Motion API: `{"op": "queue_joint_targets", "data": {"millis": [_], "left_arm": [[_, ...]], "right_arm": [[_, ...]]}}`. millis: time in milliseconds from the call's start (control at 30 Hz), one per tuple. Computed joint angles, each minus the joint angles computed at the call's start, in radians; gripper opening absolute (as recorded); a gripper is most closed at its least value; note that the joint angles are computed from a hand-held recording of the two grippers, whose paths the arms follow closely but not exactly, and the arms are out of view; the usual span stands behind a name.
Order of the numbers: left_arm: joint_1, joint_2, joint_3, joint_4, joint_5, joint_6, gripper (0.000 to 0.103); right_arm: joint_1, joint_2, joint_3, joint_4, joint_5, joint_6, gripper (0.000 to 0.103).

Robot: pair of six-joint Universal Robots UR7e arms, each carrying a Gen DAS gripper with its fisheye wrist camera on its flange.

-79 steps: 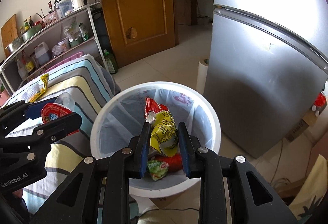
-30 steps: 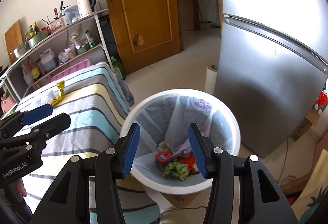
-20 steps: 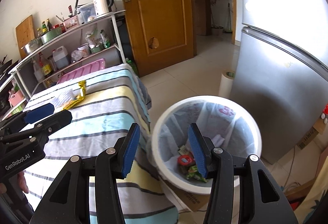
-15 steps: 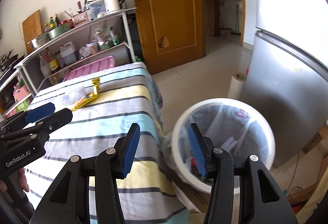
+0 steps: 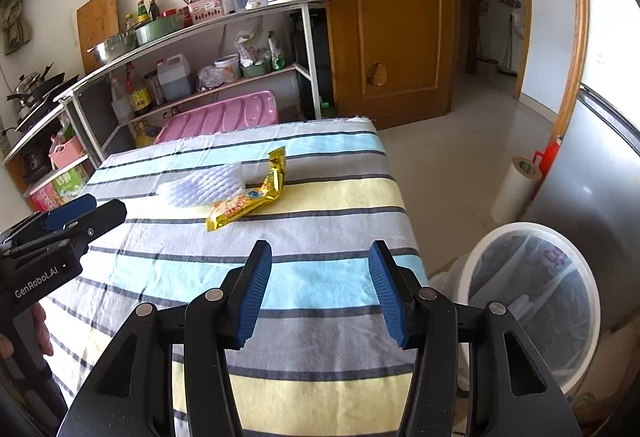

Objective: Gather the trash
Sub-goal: 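Move both tools back to the table toward the foam net and gold wrapper, then grasp the gold snack wrapper with the right gripper while the left grasps the white foam net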

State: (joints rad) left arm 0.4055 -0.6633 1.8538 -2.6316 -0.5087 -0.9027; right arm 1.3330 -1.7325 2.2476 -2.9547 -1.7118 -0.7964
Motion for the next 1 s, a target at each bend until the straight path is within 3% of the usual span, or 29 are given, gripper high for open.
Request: {"op": "queue_joint_targets", "data": {"millis": [300,500,633,833,1000], "left_arm": [[0.086,-0.001,-0.024,-0.106,-0.050,0.182,0.063],[0.139,0.046,-0.074,-0.154,-0.081,0.287,0.063],[0.160,0.065,-0.090,-0.163,-0.072,0.297,0.063],[0.174,0.077,-0.093,-0.197,-0.105,0.306,0.063],[0.181,0.085,-0.106,-0.183,-0.100,0.309,0.063]], "right_arm": [[0.091,0.192,-0.058,-0.049,-0.070,0.063,0.052],[0.107,0.282,-0.106,-0.058,-0.085,0.099,0.052],[0.103,0.321,-0.141,-0.055,-0.068,0.130,0.053],[0.119,0.398,-0.216,-0.020,-0.137,0.159,0.056],[0.134,0.442,-0.227,-0.060,-0.200,0.098,0.056]]}}
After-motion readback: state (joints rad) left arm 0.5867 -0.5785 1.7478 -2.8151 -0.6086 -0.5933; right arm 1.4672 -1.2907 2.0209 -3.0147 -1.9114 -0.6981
